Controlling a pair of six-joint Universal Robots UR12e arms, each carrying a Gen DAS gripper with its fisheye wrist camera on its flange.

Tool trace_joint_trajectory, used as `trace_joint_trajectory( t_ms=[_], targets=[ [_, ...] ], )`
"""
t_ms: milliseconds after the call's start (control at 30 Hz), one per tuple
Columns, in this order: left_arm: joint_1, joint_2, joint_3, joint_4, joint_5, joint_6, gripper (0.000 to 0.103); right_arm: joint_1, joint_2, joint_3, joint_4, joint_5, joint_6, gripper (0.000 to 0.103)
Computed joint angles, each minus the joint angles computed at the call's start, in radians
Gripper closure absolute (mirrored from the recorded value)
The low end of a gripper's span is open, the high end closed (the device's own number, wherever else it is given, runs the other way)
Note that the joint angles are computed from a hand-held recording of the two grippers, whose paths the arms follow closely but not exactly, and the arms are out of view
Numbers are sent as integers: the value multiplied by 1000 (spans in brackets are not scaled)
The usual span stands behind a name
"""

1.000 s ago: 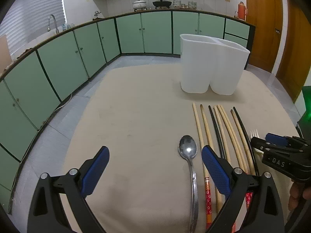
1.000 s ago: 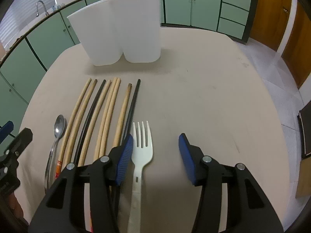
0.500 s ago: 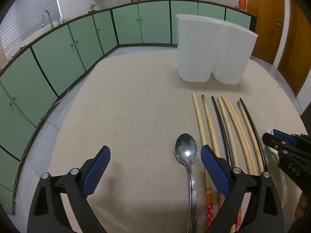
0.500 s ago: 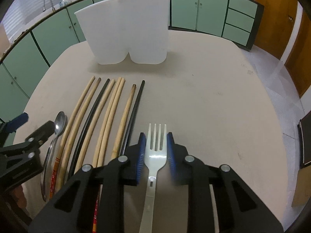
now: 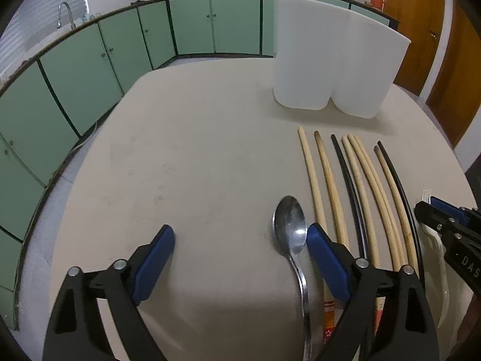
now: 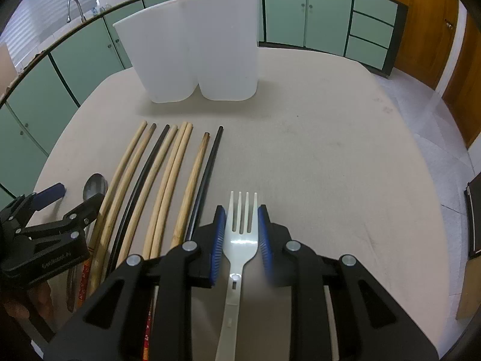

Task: Organize utensils
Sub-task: 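Close the left tool on the steel spoon while the right tool holds the fork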

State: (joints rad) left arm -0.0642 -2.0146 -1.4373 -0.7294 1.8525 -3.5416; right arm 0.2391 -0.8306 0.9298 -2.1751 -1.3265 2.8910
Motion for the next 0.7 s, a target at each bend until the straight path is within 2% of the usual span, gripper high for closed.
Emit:
trace_joint_trajectory(
  t_ms=[100, 267, 500, 600, 667, 700],
  targets=[
    [2, 0, -1, 8, -10, 0, 18, 1, 0, 0, -1, -4, -6, 81],
    [-2, 0, -1, 21, -22, 21, 38, 3, 1, -3, 1, -6, -5, 81],
    [-3, -1, -2, 29, -36, 16, 46, 3, 4, -13, 20, -8, -7, 80],
    [-5, -5, 6, 32, -39, 28, 58, 5, 9, -25, 32, -13, -2, 80],
    [-4, -8, 11, 37, -54, 34, 72, 6, 11, -28, 33, -17, -5, 81],
    [-4, -7, 13, 37, -57, 34, 75, 6, 11, -27, 31, -16, -6, 81]
  ],
)
